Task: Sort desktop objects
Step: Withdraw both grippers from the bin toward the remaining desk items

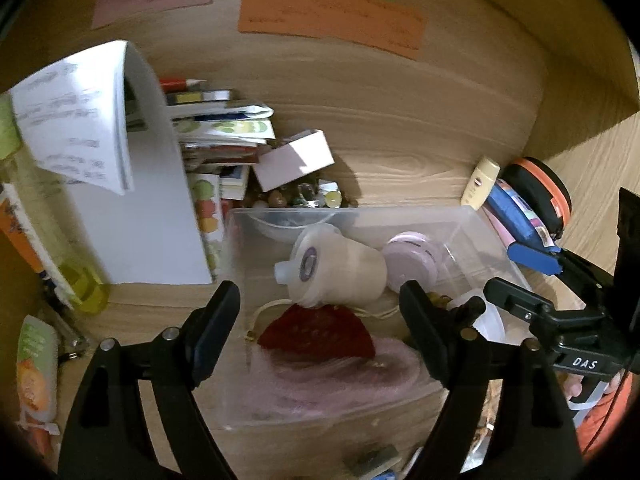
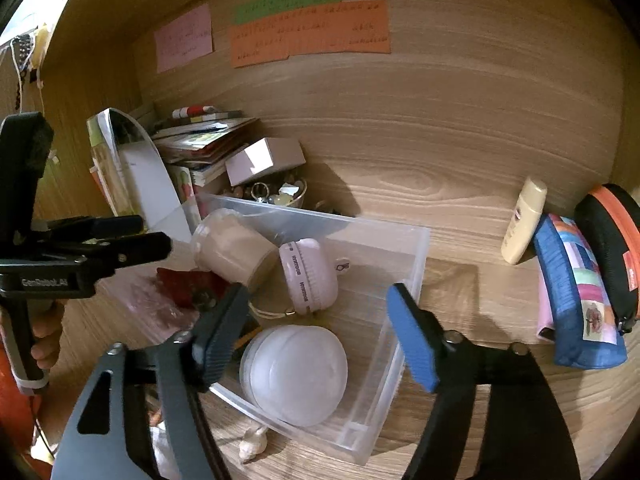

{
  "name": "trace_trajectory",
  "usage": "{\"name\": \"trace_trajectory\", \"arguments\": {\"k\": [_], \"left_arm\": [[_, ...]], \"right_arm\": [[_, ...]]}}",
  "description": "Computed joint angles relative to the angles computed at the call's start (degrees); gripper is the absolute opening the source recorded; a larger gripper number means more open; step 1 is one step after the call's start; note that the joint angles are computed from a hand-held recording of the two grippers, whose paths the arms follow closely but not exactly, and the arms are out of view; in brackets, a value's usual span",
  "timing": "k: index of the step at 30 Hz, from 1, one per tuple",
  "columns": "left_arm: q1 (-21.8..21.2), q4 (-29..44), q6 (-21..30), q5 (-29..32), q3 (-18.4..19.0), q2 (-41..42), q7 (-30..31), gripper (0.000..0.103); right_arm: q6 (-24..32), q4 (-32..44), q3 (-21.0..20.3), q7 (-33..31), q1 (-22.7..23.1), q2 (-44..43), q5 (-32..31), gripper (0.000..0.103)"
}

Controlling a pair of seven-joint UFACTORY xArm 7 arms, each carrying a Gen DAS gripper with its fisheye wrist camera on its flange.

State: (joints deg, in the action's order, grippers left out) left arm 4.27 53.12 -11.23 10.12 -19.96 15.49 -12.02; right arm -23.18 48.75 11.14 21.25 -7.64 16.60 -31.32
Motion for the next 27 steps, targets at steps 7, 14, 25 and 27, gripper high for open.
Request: {"name": "trace_trajectory", "arguments": {"k": [7, 14, 25, 27], "left_arm": [[2.73, -5.64, -2.68, 3.14, -0.07, -4.93, -3.63, 0.091], [2.41, -11.44, -5.06, 8.81, 3.97, -10.12, -9.33, 0.094], [-2.02, -18.78, -5.59, 17.20, 11.79, -13.61, -14.79, 0.095], [-2.61, -19.54, -5.24, 20.36, 12.91, -13.64, -17.24, 0.095]], "right_arm": [[0.59, -0.42, -1.13, -1.93, 1.39, -0.61, 2.28, 0.073], [-2.57, -5.00, -3.24, -4.59, 4.58, -5.50, 5.95, 0.083], [-4.56, -13.32, -6.93, 5.50, 5.14, -13.39, -6.85, 0.083], [-4.18, -15.27, -7.69, 3.03, 6.45, -14.35, -4.58, 0.083]]}}
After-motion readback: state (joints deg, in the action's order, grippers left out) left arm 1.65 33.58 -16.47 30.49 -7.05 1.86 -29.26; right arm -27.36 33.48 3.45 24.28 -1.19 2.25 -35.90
